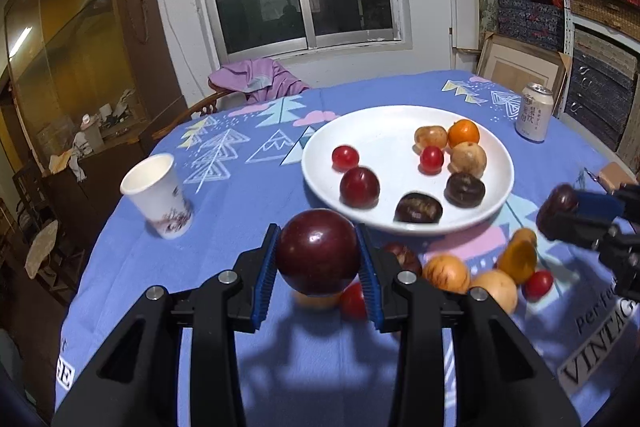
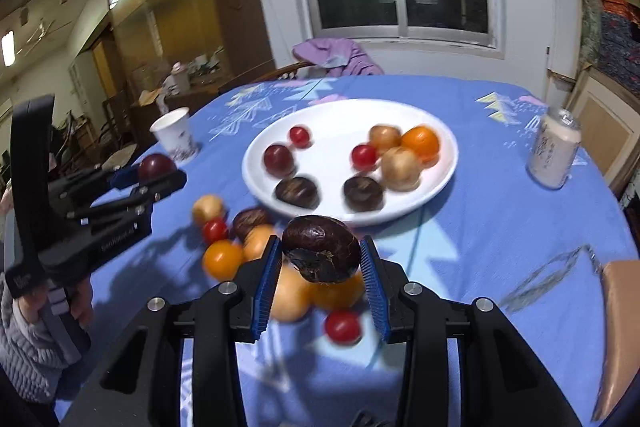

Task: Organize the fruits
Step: 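Carry the plum and dark brown fruit onto the white plate and open both tools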

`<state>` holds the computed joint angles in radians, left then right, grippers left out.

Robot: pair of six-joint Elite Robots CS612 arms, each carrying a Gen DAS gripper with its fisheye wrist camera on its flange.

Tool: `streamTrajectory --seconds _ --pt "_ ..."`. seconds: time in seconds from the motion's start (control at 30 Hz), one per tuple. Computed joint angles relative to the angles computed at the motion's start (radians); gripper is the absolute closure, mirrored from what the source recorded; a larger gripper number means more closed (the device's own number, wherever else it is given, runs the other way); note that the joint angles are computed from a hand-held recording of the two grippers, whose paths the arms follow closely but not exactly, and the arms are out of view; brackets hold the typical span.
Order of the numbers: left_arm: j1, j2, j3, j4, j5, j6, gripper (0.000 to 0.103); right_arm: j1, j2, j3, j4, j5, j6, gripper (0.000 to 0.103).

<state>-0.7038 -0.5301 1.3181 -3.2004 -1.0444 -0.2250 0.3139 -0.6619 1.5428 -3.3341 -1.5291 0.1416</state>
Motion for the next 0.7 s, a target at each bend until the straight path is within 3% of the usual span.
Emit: streamTrajectory --seconds 0.13,0.4,0.57,0.6,0.67,0.7 --pt "0.001 0.045 -0.105 0.053 0.006 0.027 0.066 -0.010 0.019 -0.064 0.046 -0.037 -0.007 0.062" --pt "0.023 0.150 -0.336 0.207 -0.046 0.006 0.066 -0.019 0.085 -0.194 0.135 -0.077 -0.021 0.062" --pt "0.031 0.195 -0.423 0.278 -0.064 -0.003 0.065 -0.023 0.114 -0.245 0.171 -0.086 -0.035 0.062" --pt "0.032 0.201 -0.432 0.285 -0.062 -0.001 0.062 -0.024 0.120 -0.254 0.176 -0.087 -0.035 0.062" --pt "0.031 0.209 -0.438 0.268 -0.048 0.013 0.041 -0.025 0.127 -0.262 0.178 -0.089 -0.033 0.061" --pt "0.028 0.214 -0.441 0.256 -0.032 0.020 0.035 -0.025 0.130 -0.265 0.184 -0.090 -0.035 0.059"
